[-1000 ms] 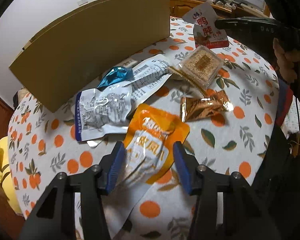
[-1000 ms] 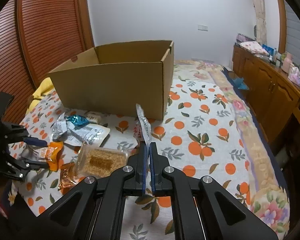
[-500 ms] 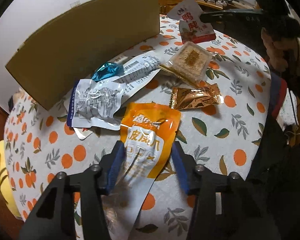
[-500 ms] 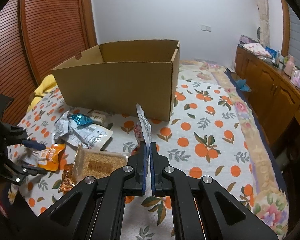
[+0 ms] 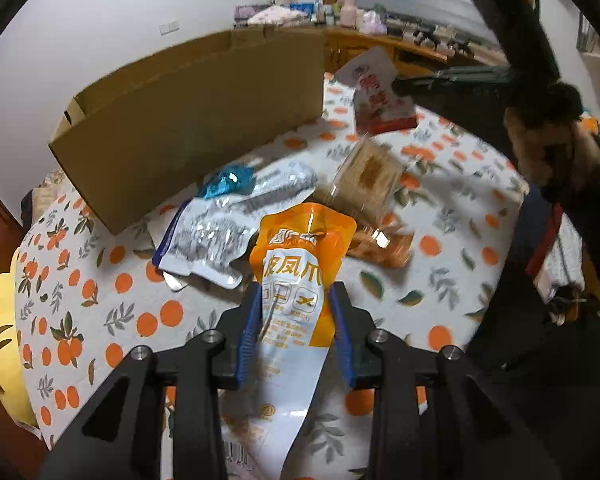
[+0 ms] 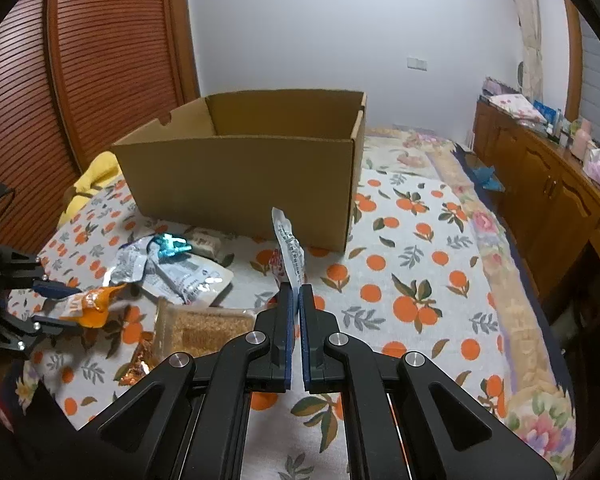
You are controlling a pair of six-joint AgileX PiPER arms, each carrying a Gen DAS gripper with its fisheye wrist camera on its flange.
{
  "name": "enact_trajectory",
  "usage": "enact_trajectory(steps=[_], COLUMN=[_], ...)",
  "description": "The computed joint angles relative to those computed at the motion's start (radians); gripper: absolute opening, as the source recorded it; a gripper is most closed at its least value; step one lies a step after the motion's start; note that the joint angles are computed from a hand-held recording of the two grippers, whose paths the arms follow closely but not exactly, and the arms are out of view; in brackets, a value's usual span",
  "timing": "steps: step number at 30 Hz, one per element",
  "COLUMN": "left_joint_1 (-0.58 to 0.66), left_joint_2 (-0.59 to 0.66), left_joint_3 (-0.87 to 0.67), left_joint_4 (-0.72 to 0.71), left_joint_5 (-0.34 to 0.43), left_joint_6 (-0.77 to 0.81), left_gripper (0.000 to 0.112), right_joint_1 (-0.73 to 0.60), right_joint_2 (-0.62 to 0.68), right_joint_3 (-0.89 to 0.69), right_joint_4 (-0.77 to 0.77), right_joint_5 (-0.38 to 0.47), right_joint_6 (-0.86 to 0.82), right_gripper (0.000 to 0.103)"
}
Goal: Organize snacks
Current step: 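Carry both pouches over the box and open the right gripper to drop the duck pouch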
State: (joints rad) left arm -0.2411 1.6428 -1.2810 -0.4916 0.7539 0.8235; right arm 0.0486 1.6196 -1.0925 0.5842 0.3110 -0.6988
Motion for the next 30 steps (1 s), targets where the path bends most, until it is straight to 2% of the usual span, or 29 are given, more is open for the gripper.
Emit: enact_trajectory(steps=[5, 12, 18, 24, 30], left_joint_1=[0.011, 0.01, 0.012, 0.025, 0.031], left_joint_2=[-0.027, -0.018, -0.002, 0.067, 0.191], left_joint_3=[-0.01, -0.078, -0.138, -0.294, -0.54], left_joint_4=[-0.062, -0.103, -0.121, -0.125, -0.076], left_joint_5=[-0.004, -0.012, -0.004, 0.03, 0.095], left_joint_6=[0.013, -0.013, -0.015, -0.052, -0.142], left_gripper=[0.032, 0.032, 0.032, 0.032, 0.032], right_joint_1=[0.003, 0.044, 0.045, 0.05, 0.058], right_joint_2=[-0.016, -0.02, -0.032, -0.054, -0.017], right_joint_3=[-0.012, -0.039, -0.048, -0.107, -0.249], right_joint_4=[0.014, -0.165, -0.156, -0.185, -0.226], right_joint_5=[0.011, 0.0, 0.01, 0.046, 0.103], right_joint_6=[-0.016, 0.126, 0.113, 0.124, 0.135], right_gripper=[0.0, 0.0, 0.0, 0.0, 0.0])
